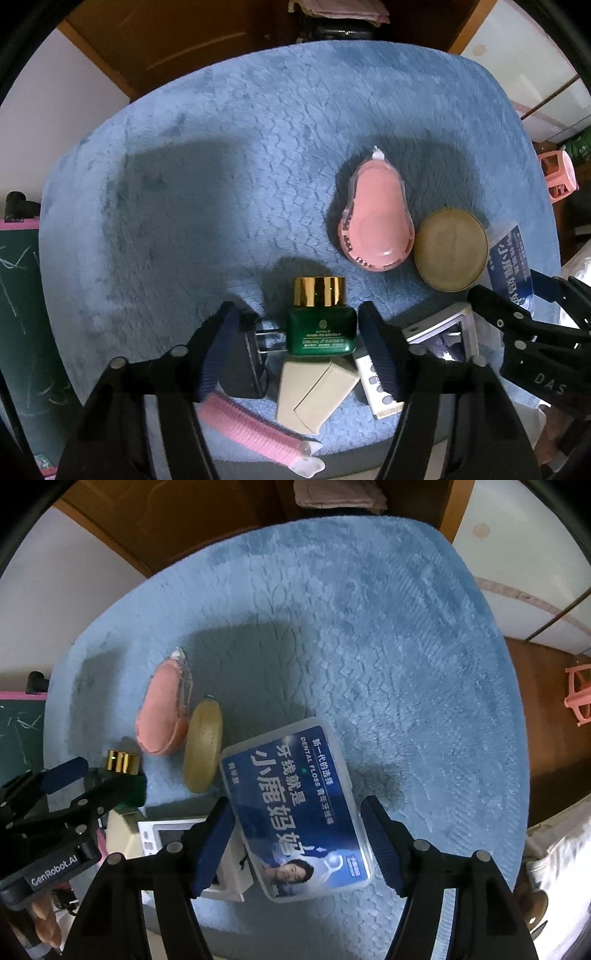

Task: Organize rigid objects
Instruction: 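Grasp the green bottle with the left tool while the right tool grasps the dental floss box, then release the green jar into the tray while the right tool drops the floss box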

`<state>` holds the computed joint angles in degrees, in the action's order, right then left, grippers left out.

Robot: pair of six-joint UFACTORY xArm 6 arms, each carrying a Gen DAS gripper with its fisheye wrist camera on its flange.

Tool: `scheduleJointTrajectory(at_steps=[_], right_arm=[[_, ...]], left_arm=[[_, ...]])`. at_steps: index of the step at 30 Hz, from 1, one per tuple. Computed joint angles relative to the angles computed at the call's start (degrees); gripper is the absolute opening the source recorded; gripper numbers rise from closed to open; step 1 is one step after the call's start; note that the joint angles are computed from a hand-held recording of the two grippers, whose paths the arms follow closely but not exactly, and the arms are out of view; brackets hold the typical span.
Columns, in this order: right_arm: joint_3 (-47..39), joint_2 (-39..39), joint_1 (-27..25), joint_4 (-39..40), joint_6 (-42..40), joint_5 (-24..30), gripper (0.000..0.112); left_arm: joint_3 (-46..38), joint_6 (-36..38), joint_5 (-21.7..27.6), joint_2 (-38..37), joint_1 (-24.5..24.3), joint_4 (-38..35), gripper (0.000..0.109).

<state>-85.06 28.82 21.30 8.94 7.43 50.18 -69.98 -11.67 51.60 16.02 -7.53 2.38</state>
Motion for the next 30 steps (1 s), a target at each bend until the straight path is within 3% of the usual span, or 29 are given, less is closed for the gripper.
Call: scheduleJointTrajectory(at_steps=[6, 11, 15, 19, 30], right_arm=[[-0.3, 1.1, 0.1, -0.1, 0.4, -0.4, 0.071], [-2.5, 2.6, 0.8, -3.9, 2.3, 1.5, 0.07], [-2.0, 2.4, 2.1, -6.7, 5.0, 0.9, 0.067], [2.2, -0.6, 2.2, -7.5, 6.1, -1.3, 0.066], [16.0, -15.9, 1.2, -2.2, 4.7, -10.8, 0.066]], left_arm=[[-0.4, -0.2, -0.9, 1.3, -1.5, 3.4, 0.06], [-2.7, 1.0, 2.2, 4.4, -2.0, 0.7, 0.054], [-1.8, 0.1, 0.2, 4.4, -2.5, 0.7, 0.043], [0.1, -0.9, -2.0, 2.9, -2.8, 1.8, 0.043], [15.2, -8.8, -8.6, -16.9, -6.3, 10.1, 0.042]])
